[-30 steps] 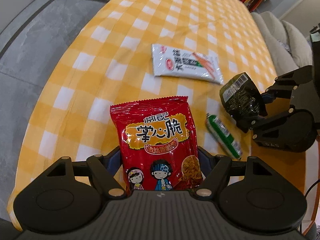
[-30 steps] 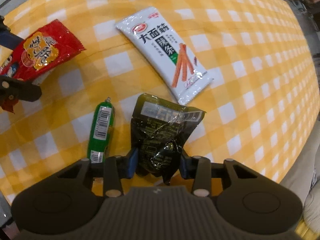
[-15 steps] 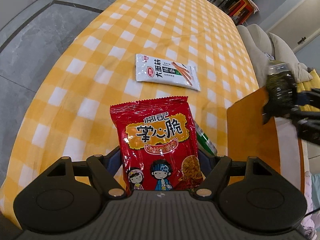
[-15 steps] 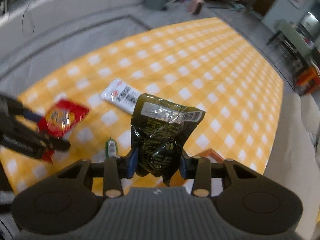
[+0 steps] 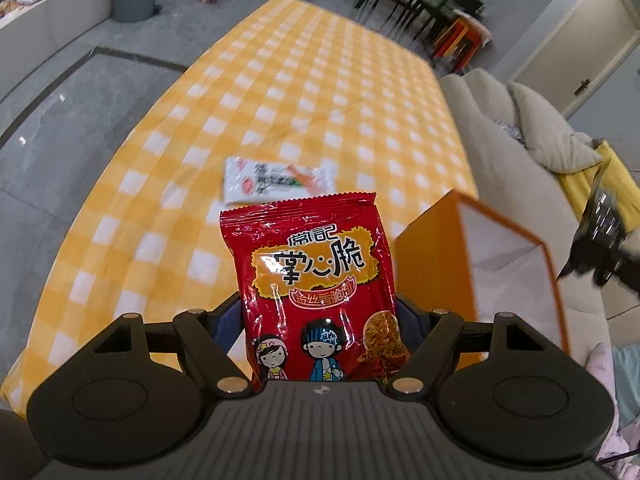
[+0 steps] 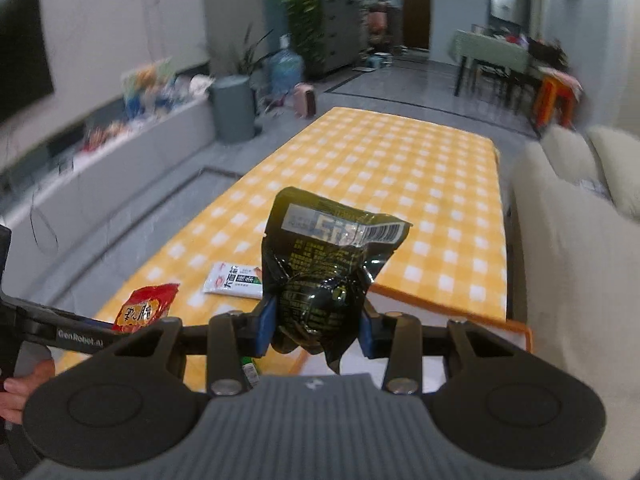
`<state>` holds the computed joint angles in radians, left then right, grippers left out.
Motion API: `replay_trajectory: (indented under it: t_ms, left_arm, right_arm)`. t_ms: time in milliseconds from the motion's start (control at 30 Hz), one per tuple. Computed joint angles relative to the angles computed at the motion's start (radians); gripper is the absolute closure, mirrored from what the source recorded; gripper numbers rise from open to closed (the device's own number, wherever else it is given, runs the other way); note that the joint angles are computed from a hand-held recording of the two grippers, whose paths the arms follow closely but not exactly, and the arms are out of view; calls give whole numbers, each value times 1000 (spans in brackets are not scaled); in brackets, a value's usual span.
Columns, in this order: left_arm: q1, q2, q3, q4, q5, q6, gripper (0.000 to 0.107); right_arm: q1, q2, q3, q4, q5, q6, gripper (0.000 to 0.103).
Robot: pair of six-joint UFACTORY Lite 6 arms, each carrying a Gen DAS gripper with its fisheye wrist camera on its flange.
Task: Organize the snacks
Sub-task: 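Carry the red bag and seaweed packet over the box with both grippers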
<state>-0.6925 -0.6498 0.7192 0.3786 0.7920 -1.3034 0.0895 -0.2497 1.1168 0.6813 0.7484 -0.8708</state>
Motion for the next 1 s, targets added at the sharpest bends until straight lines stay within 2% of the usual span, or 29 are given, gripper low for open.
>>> replay_trajectory:
  t_ms: [100,167,267,300,400,533,667,733,867,1000]
  left_arm:
    - [-86,64,86,71,50,-84,20]
    - [-137,114,144,104,70,-118,20]
    - [-212,222,251,141,81,-159,20]
    - [-228,261,288,146,77,-159,20]
    - [-268,417,423,154,54,-163,20]
    - [-270,665,627,137,-18,-124,20]
    - [-251,876,808,78,-51,-26,20]
    - [-237,997,924,35,-22,37,20]
    - [-204,1218,1159,-54,64,131,20]
    - [-181,1413,1383,-96,141,199,20]
  right_arm:
    - [-111,-23,-39,74,49,-72,63]
    - [-158,-42,-90,94,19,-126,63]
    - [-178,-136,-244,158,-167,-245,63]
    - [-193,-137,-269,208,-194,-280,63]
    - [-317,-101,-304,438,-129,-419,63]
    - [-398,-18,-308,629,-136,-655,63]
    - [-549,144,-214,724,33,-676,63]
    - [-602,211,-182,760,92,-723,63]
    - [-664,328,-105,780,167,-681,63]
    - [-679,378,-58,765,193,-617,63]
